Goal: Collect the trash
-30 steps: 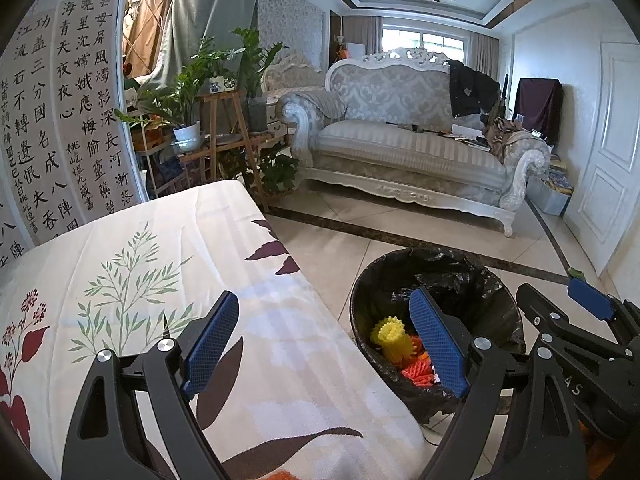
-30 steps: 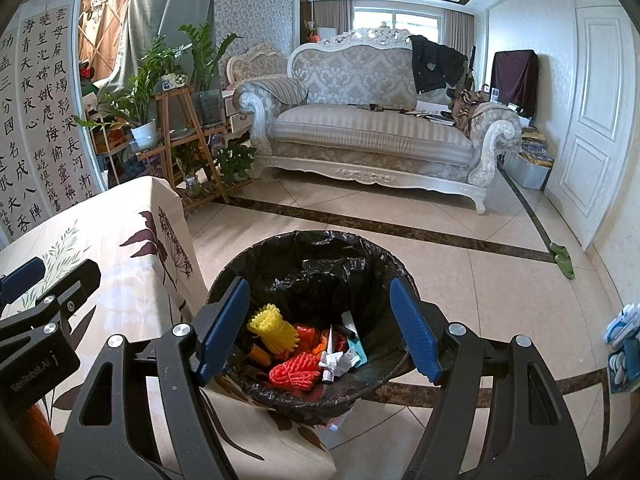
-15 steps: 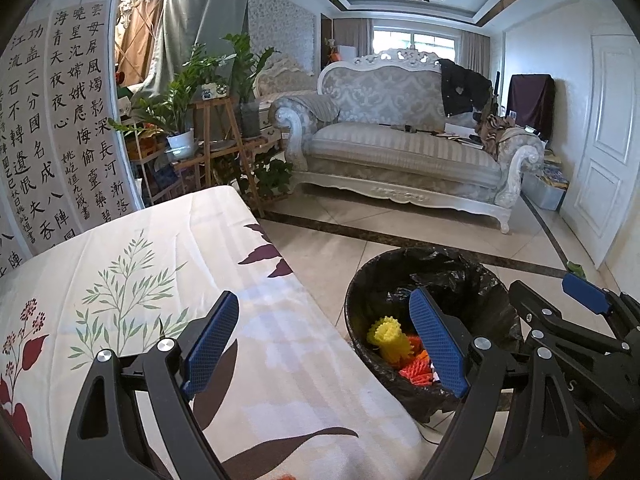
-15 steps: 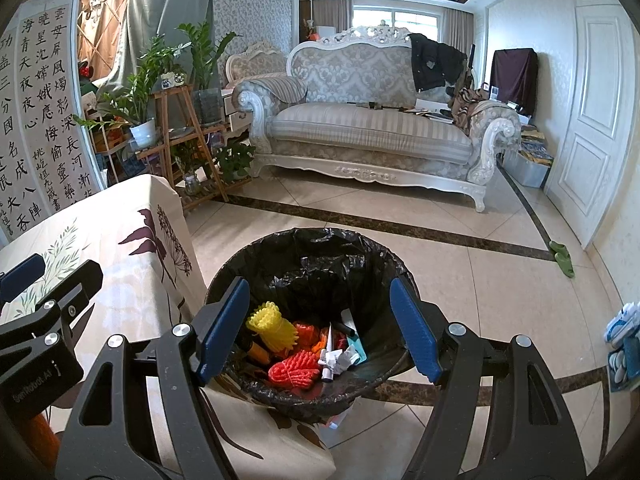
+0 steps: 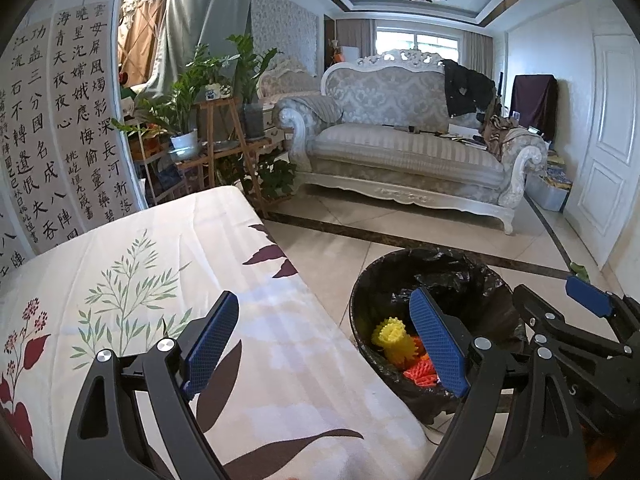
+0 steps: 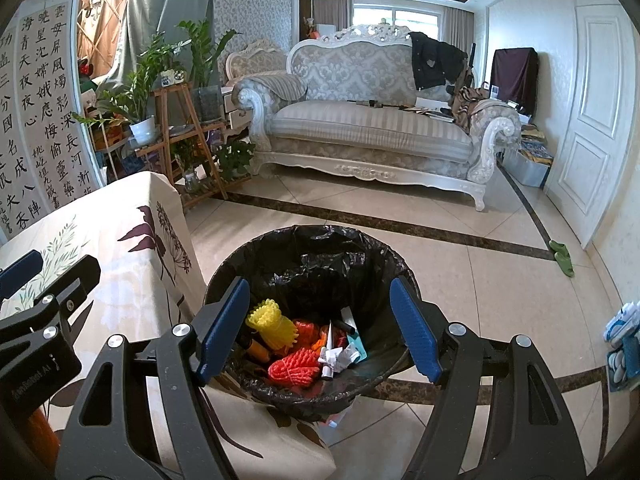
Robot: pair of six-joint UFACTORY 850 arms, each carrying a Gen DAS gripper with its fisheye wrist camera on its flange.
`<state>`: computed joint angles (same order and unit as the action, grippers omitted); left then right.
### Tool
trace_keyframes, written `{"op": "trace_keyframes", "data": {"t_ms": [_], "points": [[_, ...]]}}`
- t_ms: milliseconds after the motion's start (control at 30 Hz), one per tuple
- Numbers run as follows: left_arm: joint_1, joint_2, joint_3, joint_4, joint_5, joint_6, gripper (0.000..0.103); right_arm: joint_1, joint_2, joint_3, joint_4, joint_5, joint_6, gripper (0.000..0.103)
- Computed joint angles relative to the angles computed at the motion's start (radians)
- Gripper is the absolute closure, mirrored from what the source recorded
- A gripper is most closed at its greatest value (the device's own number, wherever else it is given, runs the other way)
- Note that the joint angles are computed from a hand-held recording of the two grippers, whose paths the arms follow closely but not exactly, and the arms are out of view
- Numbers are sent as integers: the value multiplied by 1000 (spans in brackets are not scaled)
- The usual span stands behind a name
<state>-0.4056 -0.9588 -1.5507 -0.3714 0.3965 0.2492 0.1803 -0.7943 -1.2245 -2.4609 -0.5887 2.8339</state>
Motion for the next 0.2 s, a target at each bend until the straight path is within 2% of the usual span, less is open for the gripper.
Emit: {"op": "trace_keyframes", "data": {"t_ms": [200], "points": [[8, -3, -8, 18, -17, -21, 18, 3, 2, 1, 2, 0, -4, 32]]}}
